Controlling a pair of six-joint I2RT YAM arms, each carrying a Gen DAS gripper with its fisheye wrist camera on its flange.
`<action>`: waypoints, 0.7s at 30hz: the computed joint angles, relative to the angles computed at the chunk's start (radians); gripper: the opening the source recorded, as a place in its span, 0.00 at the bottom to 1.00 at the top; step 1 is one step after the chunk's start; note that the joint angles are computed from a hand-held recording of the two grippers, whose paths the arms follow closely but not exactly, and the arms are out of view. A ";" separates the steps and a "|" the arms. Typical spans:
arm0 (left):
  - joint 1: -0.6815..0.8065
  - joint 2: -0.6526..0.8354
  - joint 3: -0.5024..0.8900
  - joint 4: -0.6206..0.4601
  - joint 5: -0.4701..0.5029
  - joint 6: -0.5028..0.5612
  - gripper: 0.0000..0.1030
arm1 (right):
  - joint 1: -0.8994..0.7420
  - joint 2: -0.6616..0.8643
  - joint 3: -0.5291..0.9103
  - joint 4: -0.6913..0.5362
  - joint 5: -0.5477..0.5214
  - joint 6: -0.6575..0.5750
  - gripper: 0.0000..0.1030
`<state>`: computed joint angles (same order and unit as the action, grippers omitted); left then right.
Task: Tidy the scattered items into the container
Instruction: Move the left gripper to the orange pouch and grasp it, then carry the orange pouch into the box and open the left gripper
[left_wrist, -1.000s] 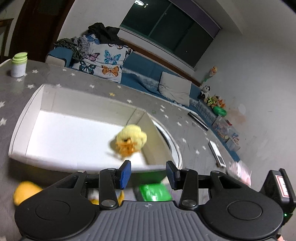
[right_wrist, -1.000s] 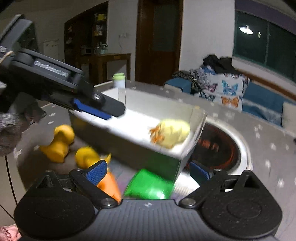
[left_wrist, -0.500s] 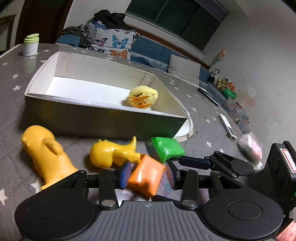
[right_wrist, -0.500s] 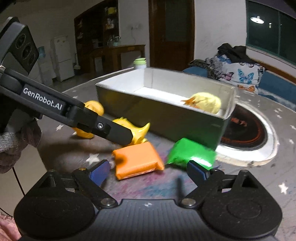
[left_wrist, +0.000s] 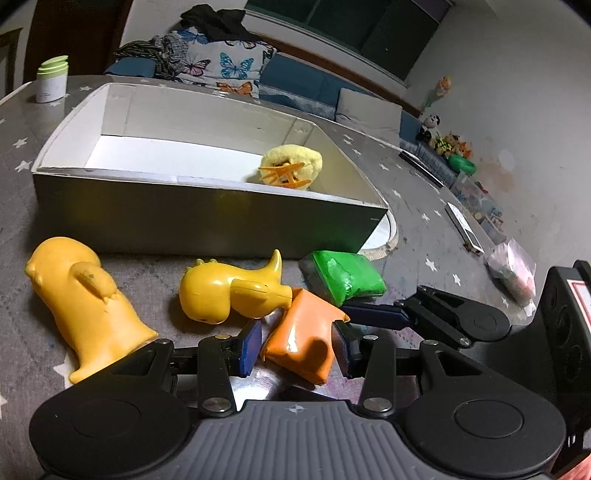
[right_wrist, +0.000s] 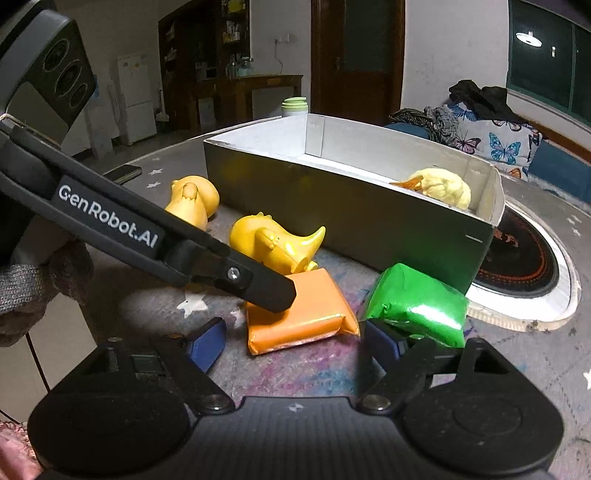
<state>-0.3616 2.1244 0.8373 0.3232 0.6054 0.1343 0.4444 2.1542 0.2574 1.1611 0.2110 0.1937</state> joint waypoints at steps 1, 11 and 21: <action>-0.004 0.001 0.001 -0.002 -0.004 0.005 0.43 | 0.004 0.002 0.001 0.001 0.005 -0.001 0.80; -0.031 0.004 0.005 -0.008 -0.035 0.023 0.43 | 0.028 0.016 0.011 0.010 0.032 0.012 0.73; -0.025 -0.013 -0.012 -0.015 -0.035 0.030 0.41 | 0.032 -0.009 -0.002 0.001 0.046 0.019 0.65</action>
<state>-0.3865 2.1117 0.8253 0.3083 0.5708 0.1645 0.4766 2.1448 0.2558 1.1616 0.2568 0.2122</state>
